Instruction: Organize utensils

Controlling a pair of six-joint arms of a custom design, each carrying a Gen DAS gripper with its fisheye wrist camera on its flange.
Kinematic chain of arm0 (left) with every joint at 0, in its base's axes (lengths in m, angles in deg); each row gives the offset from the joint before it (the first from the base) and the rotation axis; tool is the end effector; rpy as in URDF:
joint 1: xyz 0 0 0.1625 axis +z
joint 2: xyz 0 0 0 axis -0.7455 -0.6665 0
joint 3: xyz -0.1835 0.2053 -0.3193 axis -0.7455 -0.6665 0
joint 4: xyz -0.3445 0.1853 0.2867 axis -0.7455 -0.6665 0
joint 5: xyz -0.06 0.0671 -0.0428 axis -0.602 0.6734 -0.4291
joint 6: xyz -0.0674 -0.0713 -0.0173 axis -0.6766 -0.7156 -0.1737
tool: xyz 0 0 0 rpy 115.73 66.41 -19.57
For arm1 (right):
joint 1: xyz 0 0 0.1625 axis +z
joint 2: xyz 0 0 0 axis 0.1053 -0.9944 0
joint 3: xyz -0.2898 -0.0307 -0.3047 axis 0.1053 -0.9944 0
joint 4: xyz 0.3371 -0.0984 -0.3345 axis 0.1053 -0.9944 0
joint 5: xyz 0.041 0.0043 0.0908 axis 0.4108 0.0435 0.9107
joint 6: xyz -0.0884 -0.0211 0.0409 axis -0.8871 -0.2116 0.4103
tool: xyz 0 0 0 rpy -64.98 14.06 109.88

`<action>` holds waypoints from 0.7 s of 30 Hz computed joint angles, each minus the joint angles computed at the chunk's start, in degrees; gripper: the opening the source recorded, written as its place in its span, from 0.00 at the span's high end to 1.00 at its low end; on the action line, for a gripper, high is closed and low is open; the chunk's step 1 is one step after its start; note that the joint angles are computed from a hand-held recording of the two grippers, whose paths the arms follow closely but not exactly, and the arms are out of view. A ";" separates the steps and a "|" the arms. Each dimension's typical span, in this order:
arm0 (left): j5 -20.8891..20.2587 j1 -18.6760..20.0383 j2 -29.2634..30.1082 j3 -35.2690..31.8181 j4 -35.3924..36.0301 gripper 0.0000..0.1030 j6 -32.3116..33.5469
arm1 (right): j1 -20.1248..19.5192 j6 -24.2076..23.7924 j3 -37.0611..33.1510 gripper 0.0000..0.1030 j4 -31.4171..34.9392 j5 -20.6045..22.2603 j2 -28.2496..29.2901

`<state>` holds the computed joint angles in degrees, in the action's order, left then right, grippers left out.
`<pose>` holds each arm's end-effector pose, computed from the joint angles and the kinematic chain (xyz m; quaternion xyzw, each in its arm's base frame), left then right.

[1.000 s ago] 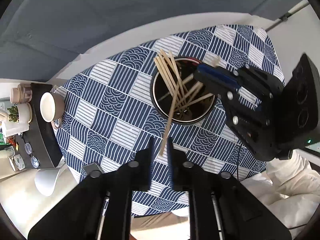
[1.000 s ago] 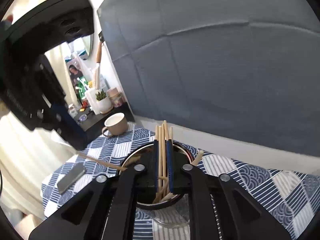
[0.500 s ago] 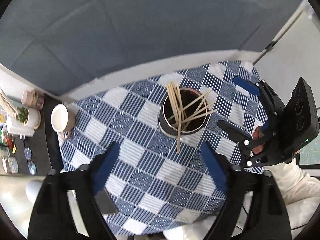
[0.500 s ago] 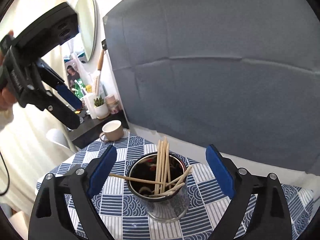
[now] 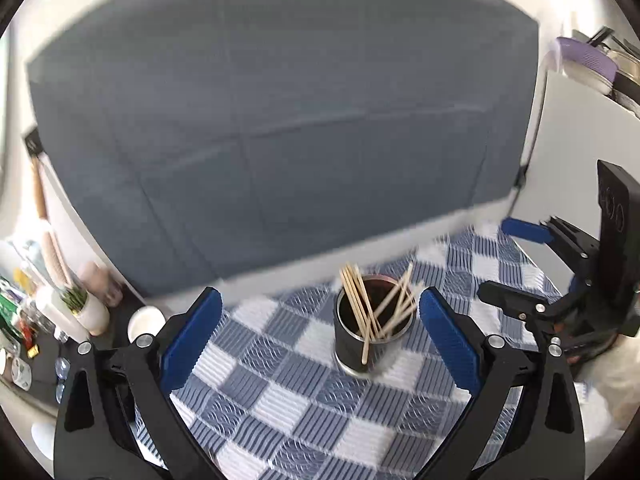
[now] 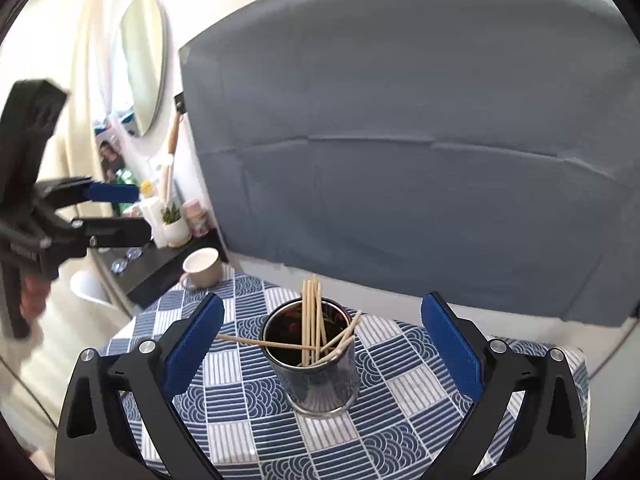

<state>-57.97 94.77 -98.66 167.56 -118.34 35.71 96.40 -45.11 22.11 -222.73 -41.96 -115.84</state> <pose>-0.4294 -0.6992 0.1985 0.5540 0.7871 -0.2223 0.1552 0.2059 -0.5810 0.3227 0.0943 -0.7906 0.5179 0.3130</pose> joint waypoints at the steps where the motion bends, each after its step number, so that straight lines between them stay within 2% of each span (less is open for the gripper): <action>1: -0.89 -0.04 -1.00 2.45 -3.92 0.06 1.22 | 0.41 -0.22 0.41 0.08 -1.44 -0.73 0.24; 3: -1.57 -0.32 -2.48 6.29 -9.59 0.06 2.95 | 1.00 0.07 1.34 0.08 -2.05 -1.45 0.12; 7: 0.23 -1.42 -4.77 13.35 -19.04 0.06 4.00 | 2.65 -0.10 2.47 0.08 -5.38 -7.34 1.92; 9: -1.72 -1.28 -6.32 15.96 -19.40 0.06 2.32 | 3.15 0.15 3.87 0.08 -7.24 -8.50 2.31; 13: -3.51 -0.87 -8.68 19.81 -19.01 0.06 -1.01 | 3.63 4.01 6.68 0.08 -8.36 -10.88 2.29; 16: -4.09 -0.50 -10.32 22.55 -20.14 0.06 -3.63 | 4.72 4.41 7.84 0.08 -12.98 -15.04 3.62; 21: -2.74 -0.07 -12.60 27.27 -24.77 0.06 -7.76 | 5.97 11.11 10.32 0.08 -10.14 -17.45 2.63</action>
<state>-60.71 94.70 -111.26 194.83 -143.11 27.96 102.38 -34.00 32.43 -232.87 -59.41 -113.21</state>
